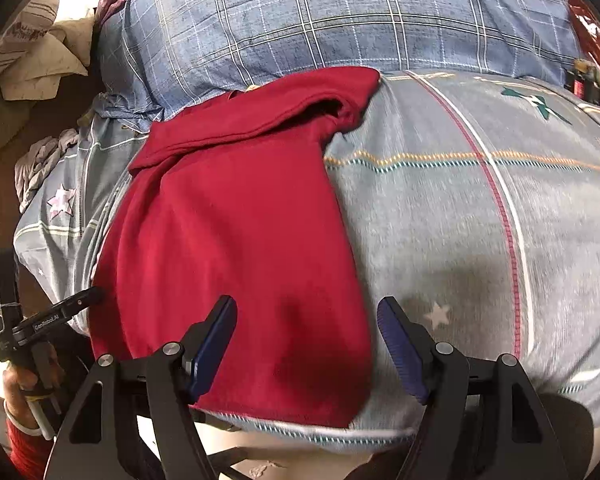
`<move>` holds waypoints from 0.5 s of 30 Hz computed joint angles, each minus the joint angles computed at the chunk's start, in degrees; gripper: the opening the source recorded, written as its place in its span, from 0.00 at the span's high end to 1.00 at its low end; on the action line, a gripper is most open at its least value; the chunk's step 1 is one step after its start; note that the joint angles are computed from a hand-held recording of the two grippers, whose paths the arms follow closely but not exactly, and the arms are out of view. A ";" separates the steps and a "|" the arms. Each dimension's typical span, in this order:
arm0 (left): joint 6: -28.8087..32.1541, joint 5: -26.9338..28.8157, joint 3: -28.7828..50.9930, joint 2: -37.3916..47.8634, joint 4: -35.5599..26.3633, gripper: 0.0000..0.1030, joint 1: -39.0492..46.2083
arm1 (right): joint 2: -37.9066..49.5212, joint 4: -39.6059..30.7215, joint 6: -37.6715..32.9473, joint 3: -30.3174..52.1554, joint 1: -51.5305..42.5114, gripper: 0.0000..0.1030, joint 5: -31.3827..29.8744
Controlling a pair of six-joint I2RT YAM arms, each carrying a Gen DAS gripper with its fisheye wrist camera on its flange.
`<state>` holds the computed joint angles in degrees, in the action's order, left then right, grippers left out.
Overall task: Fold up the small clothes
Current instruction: 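Smooth the folded sweatshirt with the left gripper while the right tool presses it flat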
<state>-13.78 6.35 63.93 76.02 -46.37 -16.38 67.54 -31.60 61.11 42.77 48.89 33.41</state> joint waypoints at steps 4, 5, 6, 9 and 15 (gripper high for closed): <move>0.19 2.28 -1.27 -1.38 -1.75 0.29 -0.15 | -0.90 -2.96 3.12 -0.88 2.09 0.28 1.24; -0.03 2.69 -1.47 -1.45 -1.91 0.29 -0.23 | -1.24 -3.31 3.63 -1.23 2.37 0.28 1.28; -0.18 3.25 -1.42 -0.78 -1.71 0.29 -0.22 | -1.65 -3.50 3.95 -1.65 2.50 0.28 1.25; -1.15 1.65 -1.85 -0.35 -0.45 0.29 -1.70 | -3.45 -3.03 4.57 -3.77 2.42 0.28 0.85; -0.76 -2.55 -3.20 0.34 3.61 0.44 -6.07 | -3.72 1.53 1.08 -6.10 0.56 0.28 -1.66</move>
